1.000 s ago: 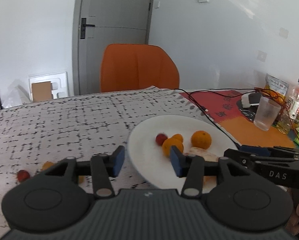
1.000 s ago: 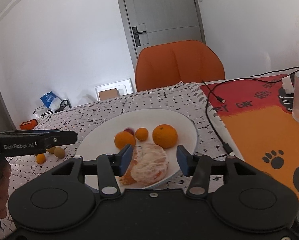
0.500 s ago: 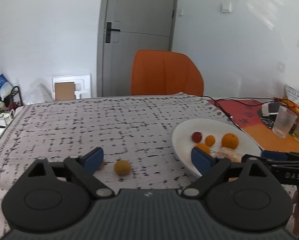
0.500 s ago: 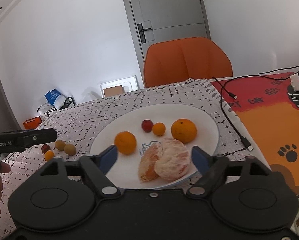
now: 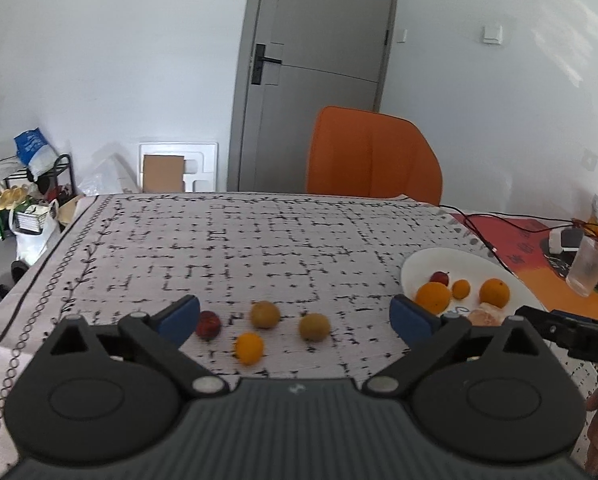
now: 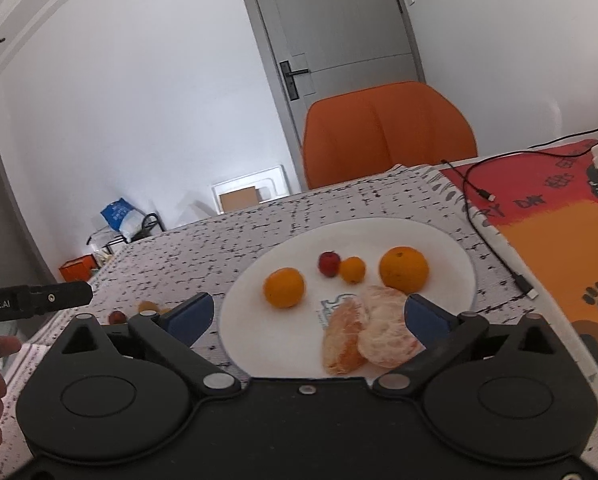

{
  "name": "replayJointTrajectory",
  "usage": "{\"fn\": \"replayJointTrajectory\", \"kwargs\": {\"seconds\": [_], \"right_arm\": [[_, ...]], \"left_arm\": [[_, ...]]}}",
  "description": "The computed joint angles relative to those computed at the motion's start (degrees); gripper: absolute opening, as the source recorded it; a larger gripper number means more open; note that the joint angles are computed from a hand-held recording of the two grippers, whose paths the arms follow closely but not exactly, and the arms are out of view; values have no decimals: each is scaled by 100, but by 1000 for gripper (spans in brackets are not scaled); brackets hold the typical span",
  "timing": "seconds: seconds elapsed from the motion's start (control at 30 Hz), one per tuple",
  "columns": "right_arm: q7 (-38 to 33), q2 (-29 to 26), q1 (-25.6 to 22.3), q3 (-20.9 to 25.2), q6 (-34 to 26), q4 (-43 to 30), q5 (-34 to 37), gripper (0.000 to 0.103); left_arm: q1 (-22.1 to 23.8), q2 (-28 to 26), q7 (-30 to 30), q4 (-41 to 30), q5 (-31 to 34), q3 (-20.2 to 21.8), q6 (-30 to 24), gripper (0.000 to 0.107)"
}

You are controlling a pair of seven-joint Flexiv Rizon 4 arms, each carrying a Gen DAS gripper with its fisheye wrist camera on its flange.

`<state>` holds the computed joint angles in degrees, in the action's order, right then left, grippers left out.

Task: Organize fruits
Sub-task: 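Move both open tools back to the small fruits on the cloth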

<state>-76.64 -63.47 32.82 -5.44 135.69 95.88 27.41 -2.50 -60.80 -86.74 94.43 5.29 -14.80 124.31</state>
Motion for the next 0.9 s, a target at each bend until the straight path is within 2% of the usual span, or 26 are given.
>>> {"fn": "replayJointTrajectory", "kwargs": {"seconds": [0.57, 0.7, 0.9], "right_arm": [[-168, -22, 135, 110, 80, -250, -282, 103], [-374, -44, 326, -51, -106, -410, -14, 103], [-291, -11, 229, 70, -270, -441, -366, 103]], "left_arm": [[250, 232, -228, 425, -61, 169, 229, 103], [508, 254, -341, 502, 216, 13, 278, 103], [557, 294, -420, 594, 280, 92, 400, 103]]}}
